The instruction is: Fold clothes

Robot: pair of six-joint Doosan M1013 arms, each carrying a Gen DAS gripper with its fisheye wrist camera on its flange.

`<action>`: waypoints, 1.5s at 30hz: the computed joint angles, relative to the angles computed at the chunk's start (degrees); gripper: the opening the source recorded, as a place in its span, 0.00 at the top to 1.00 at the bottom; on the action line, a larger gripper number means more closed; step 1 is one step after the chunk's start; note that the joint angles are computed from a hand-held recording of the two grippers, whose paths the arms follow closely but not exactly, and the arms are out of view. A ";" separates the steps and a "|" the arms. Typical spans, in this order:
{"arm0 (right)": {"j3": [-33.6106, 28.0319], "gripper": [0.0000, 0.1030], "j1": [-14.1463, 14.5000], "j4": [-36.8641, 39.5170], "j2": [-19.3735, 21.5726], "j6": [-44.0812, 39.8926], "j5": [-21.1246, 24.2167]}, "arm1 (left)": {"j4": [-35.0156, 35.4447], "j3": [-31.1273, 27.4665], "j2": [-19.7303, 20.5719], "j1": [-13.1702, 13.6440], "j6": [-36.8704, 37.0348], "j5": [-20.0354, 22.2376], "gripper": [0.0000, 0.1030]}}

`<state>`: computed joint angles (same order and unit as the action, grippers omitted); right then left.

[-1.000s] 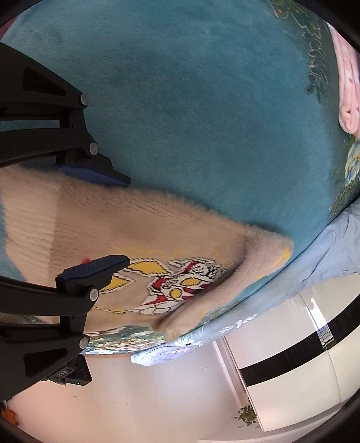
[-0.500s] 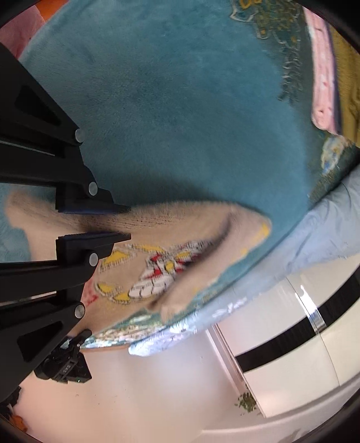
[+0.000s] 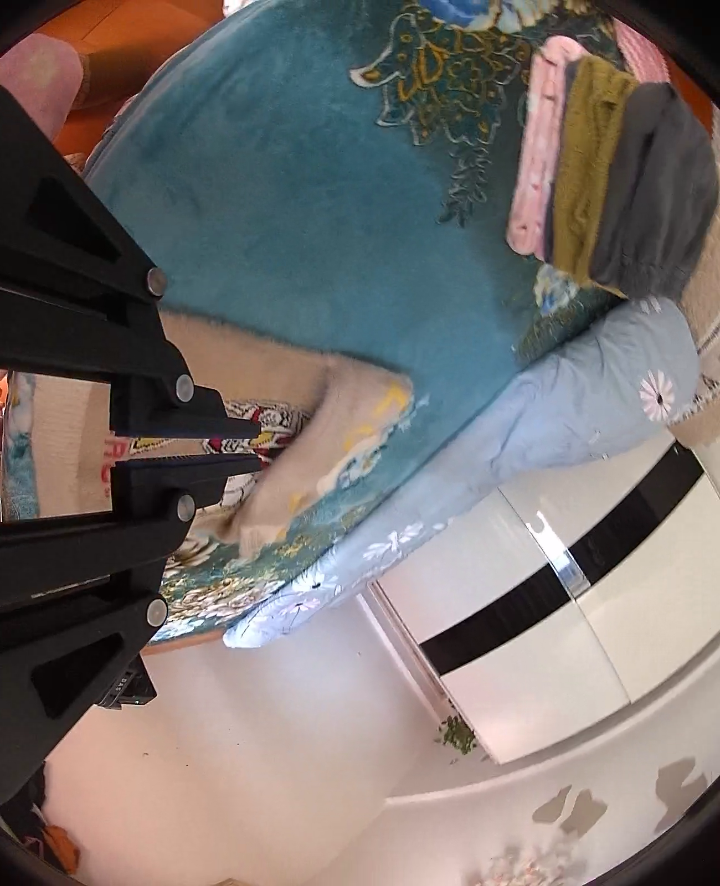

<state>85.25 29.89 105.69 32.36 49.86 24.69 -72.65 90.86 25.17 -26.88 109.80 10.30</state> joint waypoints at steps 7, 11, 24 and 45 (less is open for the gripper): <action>-1.32 0.85 0.02 -19.11 0.81 18.38 -4.55 | 24.08 -2.68 5.02 1.08 -26.87 5.31 0.88; -1.68 0.78 0.09 -31.79 1.99 33.41 -5.78 | 19.78 -3.48 7.57 1.54 -27.00 10.13 0.67; -3.23 0.62 0.16 -31.72 4.33 33.15 -1.03 | 25.11 -5.47 8.70 0.39 -27.18 15.72 0.54; -0.03 0.88 -2.45 6.80 3.01 -1.05 7.50 | -1.80 -7.05 7.56 4.97 -6.06 19.37 0.90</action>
<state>85.22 27.44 112.50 35.37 48.81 32.18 -74.45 83.81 32.73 -21.91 103.74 29.67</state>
